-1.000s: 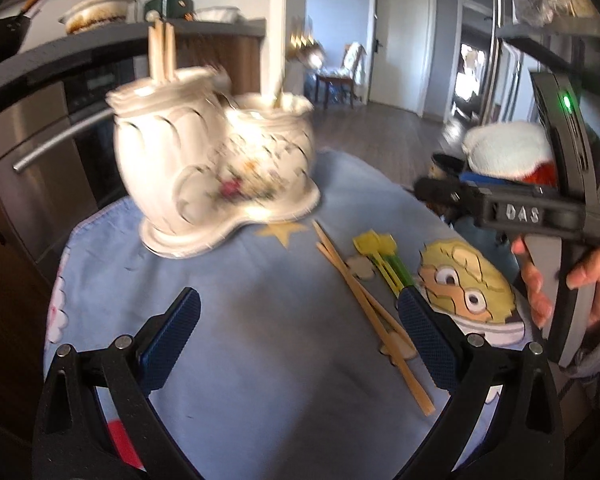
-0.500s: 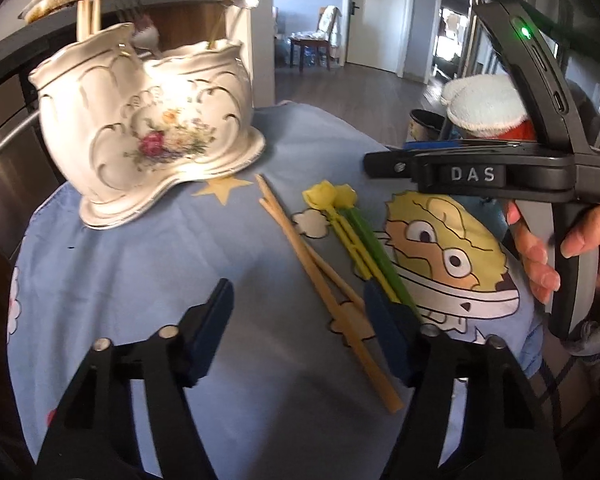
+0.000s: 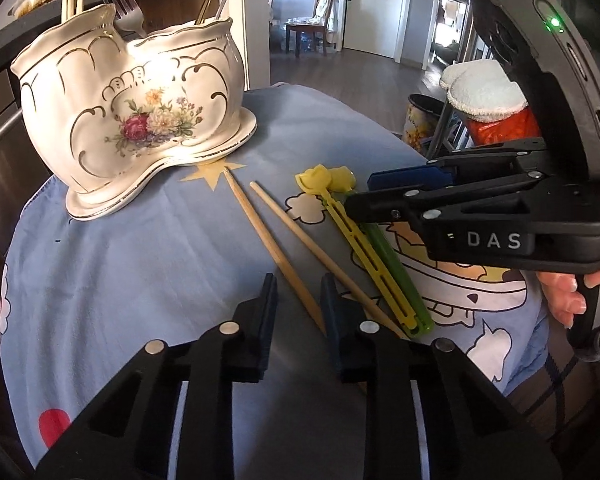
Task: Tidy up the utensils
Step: 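Grasp a wooden chopstick with the left tool while the right grasps a green-handled yellow spoon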
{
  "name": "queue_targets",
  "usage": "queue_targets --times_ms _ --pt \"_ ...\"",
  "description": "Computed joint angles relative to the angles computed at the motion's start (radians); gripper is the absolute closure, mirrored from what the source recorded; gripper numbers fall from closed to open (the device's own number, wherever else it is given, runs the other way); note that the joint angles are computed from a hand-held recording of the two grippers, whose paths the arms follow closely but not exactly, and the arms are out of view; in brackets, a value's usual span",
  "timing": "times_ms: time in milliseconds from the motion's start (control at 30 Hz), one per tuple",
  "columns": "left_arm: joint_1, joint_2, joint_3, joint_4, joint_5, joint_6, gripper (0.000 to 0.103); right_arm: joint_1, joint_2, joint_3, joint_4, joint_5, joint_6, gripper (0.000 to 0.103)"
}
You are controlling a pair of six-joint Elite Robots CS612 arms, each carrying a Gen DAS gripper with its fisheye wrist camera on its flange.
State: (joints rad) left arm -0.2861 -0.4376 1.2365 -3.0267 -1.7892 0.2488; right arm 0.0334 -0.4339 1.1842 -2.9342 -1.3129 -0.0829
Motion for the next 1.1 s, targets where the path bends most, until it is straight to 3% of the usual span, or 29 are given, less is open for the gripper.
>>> queue_targets --times_ms 300,367,633,1100 --pt "-0.014 0.0 -0.01 0.019 0.03 0.009 0.083 0.019 0.003 -0.005 0.006 -0.074 -0.031 0.074" --pt "-0.013 -0.002 -0.008 0.022 0.03 0.004 0.086 0.019 0.0 0.002 -0.001 -0.077 -0.029 0.084" --pt "-0.001 -0.009 -0.01 0.057 0.012 0.026 0.092 0.018 -0.001 0.01 -0.017 -0.078 -0.06 0.093" --pt "0.025 -0.046 0.032 0.088 0.092 0.063 0.097 0.012 -0.008 0.011 0.002 -0.111 -0.064 0.093"
